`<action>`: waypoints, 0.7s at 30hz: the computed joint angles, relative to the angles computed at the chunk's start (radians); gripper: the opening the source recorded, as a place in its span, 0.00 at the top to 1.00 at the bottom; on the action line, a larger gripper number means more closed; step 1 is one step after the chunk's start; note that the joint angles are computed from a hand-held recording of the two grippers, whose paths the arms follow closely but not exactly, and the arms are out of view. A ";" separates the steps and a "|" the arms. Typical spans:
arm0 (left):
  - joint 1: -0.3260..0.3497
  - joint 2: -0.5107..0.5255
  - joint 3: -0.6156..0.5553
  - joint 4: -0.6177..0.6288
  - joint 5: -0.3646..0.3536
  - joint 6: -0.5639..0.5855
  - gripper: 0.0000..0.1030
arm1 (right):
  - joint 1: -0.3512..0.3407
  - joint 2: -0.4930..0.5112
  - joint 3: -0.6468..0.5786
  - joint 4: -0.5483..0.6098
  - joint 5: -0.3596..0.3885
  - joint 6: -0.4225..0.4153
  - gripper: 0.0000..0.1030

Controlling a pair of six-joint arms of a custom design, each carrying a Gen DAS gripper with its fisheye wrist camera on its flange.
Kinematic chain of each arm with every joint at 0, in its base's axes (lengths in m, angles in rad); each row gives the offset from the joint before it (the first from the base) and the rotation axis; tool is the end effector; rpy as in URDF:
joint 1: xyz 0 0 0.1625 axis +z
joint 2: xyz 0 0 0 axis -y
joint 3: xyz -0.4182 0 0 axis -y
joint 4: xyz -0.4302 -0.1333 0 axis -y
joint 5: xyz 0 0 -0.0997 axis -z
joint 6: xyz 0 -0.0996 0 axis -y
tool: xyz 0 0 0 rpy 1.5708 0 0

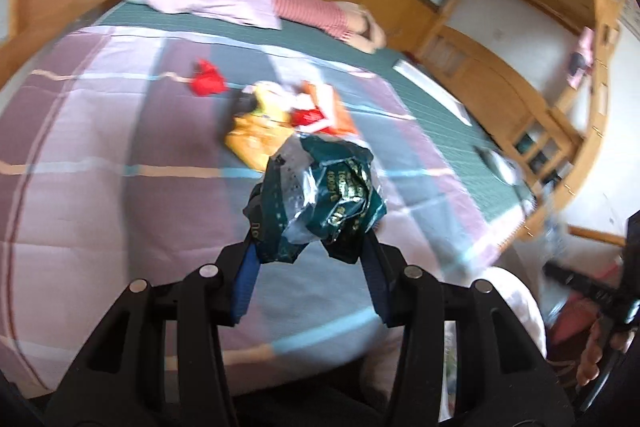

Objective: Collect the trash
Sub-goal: 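Carry the wrapper and packet over the bin and open both tools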

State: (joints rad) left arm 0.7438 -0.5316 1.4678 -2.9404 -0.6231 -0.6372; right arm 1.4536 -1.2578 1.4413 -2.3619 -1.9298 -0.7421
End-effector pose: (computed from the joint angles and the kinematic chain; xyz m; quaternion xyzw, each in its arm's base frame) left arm -0.3925 -0.6522 0.0172 -0.0153 0.8744 -0.4402 0.2036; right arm 0.0173 -0.6936 0.4622 0.2378 -0.9098 0.1966 0.2775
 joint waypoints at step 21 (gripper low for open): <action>0.017 0.227 -0.335 0.184 -0.767 0.376 0.07 | -0.053 -0.033 -0.023 -0.284 -0.007 0.140 0.26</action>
State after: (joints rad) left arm 0.7607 -0.3050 1.1324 -2.7566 -1.3901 -0.2611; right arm 1.4003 -1.2908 1.4185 -2.6460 -1.9368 -0.6022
